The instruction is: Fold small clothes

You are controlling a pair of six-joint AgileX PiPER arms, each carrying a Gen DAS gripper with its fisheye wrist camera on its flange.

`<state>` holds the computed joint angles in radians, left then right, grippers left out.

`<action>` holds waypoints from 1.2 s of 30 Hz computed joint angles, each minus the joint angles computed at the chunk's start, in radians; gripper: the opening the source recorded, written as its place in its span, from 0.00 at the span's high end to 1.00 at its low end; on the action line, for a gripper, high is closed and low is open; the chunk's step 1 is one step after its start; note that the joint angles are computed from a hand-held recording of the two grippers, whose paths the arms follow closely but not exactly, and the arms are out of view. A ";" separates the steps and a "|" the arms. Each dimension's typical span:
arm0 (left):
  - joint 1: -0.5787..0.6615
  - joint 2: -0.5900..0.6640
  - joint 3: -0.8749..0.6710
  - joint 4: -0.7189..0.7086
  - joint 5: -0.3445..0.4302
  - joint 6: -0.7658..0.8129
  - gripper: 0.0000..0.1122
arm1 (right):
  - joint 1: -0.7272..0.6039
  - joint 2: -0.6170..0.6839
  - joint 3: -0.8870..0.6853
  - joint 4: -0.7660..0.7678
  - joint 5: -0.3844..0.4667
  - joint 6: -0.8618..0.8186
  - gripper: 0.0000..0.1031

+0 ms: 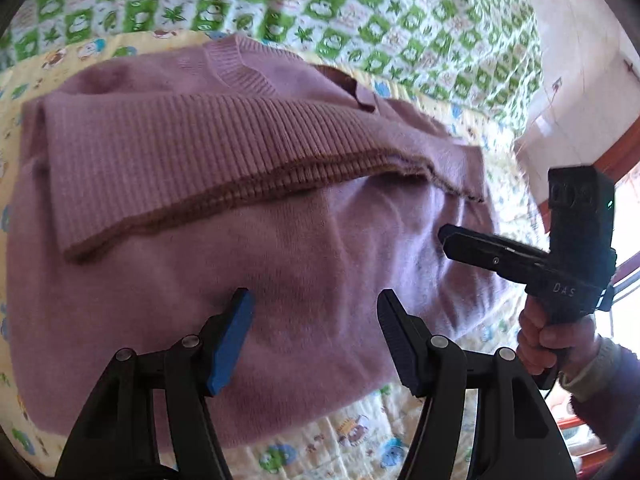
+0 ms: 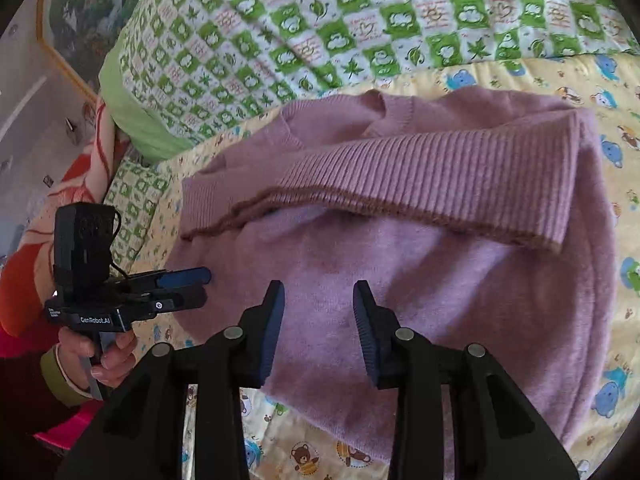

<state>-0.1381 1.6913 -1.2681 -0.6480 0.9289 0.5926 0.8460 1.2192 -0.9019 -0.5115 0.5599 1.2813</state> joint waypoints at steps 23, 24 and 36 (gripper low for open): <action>0.040 0.274 -0.577 0.179 -0.026 -0.350 0.36 | -0.287 0.125 -0.218 -0.149 0.036 0.009 0.61; 0.044 0.247 -0.532 0.155 -0.036 -0.331 0.36 | -0.277 0.116 -0.211 -0.175 0.047 0.045 0.60; -0.025 0.152 -0.260 0.152 -0.084 -0.218 0.35 | -0.094 0.090 -0.117 -0.140 0.067 0.025 0.60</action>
